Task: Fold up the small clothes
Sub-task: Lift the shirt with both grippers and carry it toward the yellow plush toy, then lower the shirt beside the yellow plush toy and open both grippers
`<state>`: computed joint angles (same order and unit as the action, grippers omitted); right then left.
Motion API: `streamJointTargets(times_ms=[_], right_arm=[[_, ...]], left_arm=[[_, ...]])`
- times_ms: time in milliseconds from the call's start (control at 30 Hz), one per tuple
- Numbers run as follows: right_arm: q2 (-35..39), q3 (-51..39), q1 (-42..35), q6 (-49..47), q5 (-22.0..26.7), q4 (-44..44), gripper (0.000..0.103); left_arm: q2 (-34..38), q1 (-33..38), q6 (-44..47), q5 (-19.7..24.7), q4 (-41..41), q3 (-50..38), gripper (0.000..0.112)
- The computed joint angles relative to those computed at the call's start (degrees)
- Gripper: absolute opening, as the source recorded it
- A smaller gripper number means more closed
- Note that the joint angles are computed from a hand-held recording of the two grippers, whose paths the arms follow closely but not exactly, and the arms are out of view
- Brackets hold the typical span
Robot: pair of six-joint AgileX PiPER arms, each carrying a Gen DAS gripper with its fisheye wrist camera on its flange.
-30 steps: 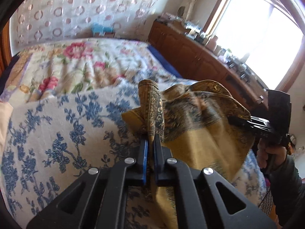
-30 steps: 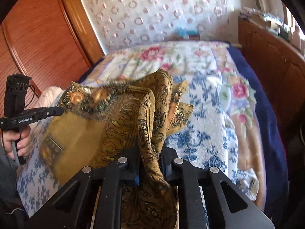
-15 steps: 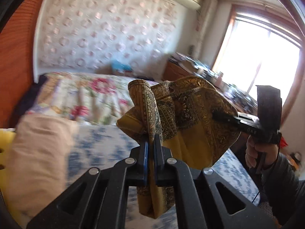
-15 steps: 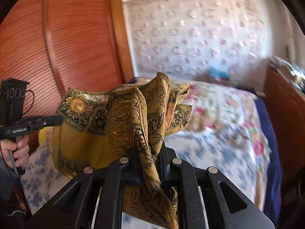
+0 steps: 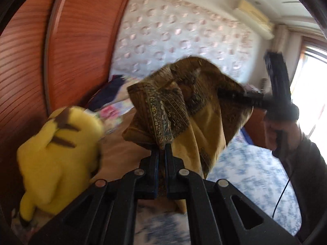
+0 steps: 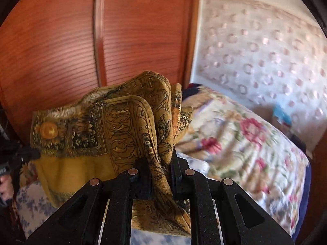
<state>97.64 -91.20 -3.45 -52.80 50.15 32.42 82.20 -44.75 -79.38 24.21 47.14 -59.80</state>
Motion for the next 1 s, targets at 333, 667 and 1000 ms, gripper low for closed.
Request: streamJointTargets(times_ms=[333,667,1000], right_arm=[[15.90,-15.94,13.40,10.30,-0.15,-10.28,0.010],[19.81,-20.08,12.93,20.49,-0.95,-14.00,0.055],[2.25,3.92,6.63,14.85,-9.32,-7.39,0.057]], left_arm=[[-0.09,-0.86,-12.36,0.14,8.95,7.75,0.002],[-2.19,-1.51,-4.39,3.17,3.35,7.97,0.002],[-4.06,-11.51,-3.60,21.39,7.48,2.85,0.003]])
